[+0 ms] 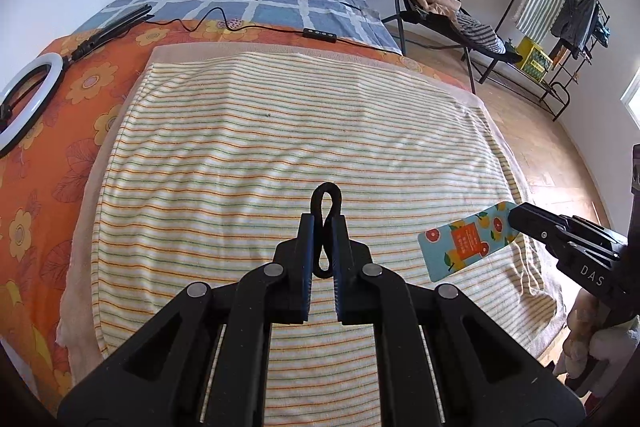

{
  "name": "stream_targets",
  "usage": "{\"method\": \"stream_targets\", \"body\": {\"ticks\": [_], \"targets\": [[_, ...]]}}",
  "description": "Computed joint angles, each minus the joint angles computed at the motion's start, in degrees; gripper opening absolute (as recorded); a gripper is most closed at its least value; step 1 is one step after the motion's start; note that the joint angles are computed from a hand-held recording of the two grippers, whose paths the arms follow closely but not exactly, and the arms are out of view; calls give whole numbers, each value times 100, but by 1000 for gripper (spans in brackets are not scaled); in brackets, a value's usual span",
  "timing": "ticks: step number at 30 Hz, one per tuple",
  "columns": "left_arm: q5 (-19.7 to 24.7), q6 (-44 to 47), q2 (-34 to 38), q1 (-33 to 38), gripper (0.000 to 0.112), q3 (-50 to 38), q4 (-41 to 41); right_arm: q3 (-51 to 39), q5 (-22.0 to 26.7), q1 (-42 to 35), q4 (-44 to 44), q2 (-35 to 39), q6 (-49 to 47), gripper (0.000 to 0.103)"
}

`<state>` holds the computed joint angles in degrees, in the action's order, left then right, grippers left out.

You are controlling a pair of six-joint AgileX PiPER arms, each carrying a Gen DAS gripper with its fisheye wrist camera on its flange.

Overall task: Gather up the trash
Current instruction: 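Grasp the black hair tie with the left tool while the right tool grasps the juice carton, then carry the hair tie and juice carton over the blue basket and open both tools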

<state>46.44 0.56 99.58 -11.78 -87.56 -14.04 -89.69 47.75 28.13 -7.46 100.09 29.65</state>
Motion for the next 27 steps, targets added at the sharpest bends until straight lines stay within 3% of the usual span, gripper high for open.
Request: {"method": "stream_targets", "body": {"ticks": [17, 27], "targets": [[333, -219, -2234, -195, 6, 1674, 192, 782, 525, 1560, -912, -1372, 1194, 18], [608, -768, -3496, -705, 6, 2509, 700, 1447, 811, 2506, -1483, -2131, 2183, 18]]}}
